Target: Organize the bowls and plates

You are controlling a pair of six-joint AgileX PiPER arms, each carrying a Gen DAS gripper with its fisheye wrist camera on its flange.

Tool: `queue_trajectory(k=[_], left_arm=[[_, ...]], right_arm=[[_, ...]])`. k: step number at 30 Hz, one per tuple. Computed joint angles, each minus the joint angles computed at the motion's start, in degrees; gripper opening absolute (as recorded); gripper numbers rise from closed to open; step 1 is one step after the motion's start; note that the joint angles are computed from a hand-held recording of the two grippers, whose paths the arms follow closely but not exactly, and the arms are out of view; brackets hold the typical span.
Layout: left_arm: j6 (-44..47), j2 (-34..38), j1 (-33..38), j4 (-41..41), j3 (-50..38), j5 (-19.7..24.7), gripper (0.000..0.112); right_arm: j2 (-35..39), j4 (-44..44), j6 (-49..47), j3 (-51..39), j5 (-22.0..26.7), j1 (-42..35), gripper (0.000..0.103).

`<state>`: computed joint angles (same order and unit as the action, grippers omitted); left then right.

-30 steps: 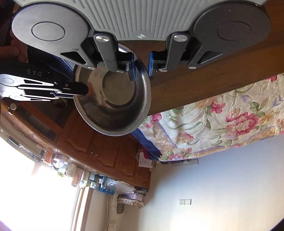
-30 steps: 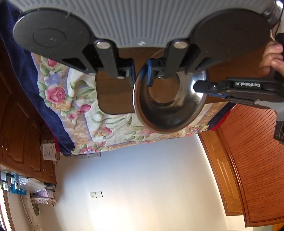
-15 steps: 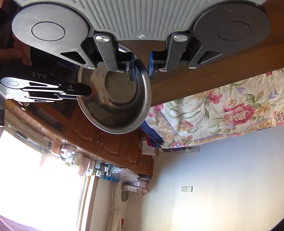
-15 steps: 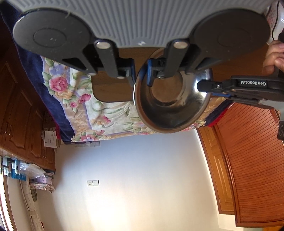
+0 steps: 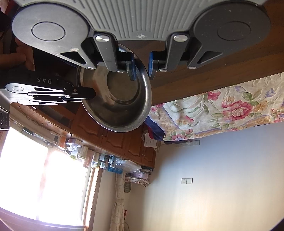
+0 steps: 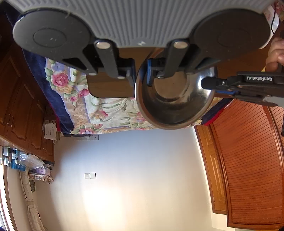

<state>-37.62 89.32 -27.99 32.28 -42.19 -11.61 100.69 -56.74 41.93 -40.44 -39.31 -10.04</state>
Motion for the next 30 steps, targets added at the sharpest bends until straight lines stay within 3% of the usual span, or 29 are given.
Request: queue_trajectory(k=[7,19,30], left_arm=[[11.23,-4.16,-0.88,-11.2,6.13,-1.44,0.016],[13.51,-9.29,-0.86,-14.81,16.51,-5.03,0.016],[17.5,-16.47,-3.3,-19.22,24.53,-8.35,0.016]], right_arm=[[-2.5,1.82,-2.6,3.96,-1.25,0.36,0.014],[-5.82,5.63,-7.91,10.72,-1.16,3.64,0.014],[-10.22,8.18,-12.18,17.93,-4.08,3.8,0.014]])
